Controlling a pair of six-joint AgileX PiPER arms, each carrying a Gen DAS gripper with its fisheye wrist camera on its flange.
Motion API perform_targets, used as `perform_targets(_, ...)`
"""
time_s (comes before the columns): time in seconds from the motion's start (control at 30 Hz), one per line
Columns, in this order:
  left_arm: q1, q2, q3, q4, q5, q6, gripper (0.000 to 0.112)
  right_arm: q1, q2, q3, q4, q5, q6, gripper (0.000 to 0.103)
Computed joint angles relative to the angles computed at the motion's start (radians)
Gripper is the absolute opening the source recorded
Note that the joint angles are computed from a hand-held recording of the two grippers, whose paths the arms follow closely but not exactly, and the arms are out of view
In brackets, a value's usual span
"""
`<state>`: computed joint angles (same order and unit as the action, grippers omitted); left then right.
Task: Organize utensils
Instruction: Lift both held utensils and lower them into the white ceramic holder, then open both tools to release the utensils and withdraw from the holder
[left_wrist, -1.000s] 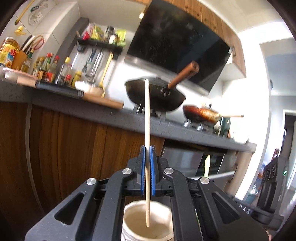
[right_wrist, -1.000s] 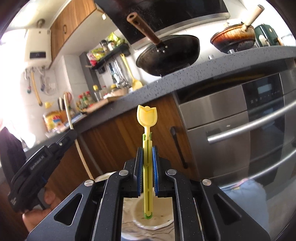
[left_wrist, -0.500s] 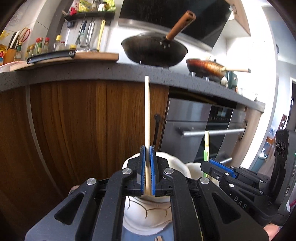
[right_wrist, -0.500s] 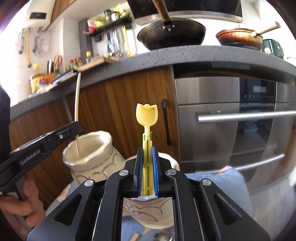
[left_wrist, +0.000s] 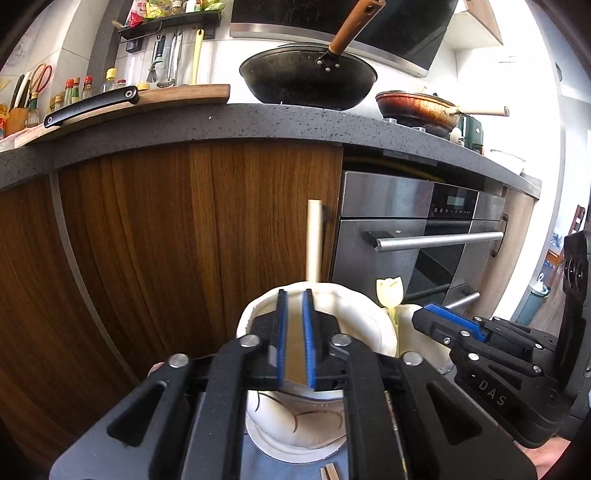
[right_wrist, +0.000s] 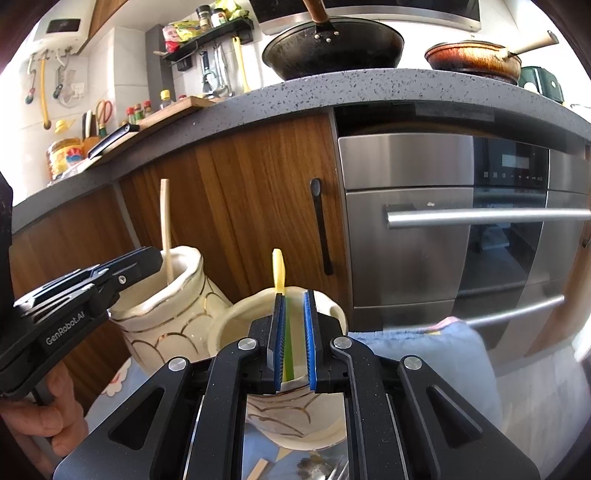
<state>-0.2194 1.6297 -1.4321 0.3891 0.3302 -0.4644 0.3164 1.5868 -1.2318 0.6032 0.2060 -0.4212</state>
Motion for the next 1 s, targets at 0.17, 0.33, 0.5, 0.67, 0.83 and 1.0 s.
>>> perform_targets(0.17, 0.007, -0.015, 0.023, 0.014, -0.021, -0.019, 0.019, -0.005, -0.018, 0.022, 0.073, -0.021, -0.072, 0.011)
perform_targets(0.33, 0.012, -0.062, 0.085, 0.070, -0.069, -0.077, 0.031, -0.026, -0.050, 0.062, 0.261, -0.030, -0.252, 0.016)
perform_targets(0.5, 0.017, -0.129, 0.160, 0.160, -0.101, -0.172, 0.035, -0.053, -0.097, 0.115, 0.392, -0.022, -0.379, 0.026)
perform_targets(0.67, 0.038, -0.214, 0.275, 0.160, -0.130, -0.202, 0.038, -0.074, -0.148, 0.172, 0.505, -0.019, -0.483, 0.031)
perform_targets(0.83, 0.058, -0.277, 0.380, 0.137, -0.142, -0.189, 0.038, -0.092, -0.206, 0.243, 0.544, -0.014, -0.518, 0.031)
perform_targets(1.0, 0.086, -0.309, 0.450, -0.148, -0.115, 0.095, 0.038, -0.124, -0.264, 0.318, 0.531, 0.014, -0.488, 0.031)
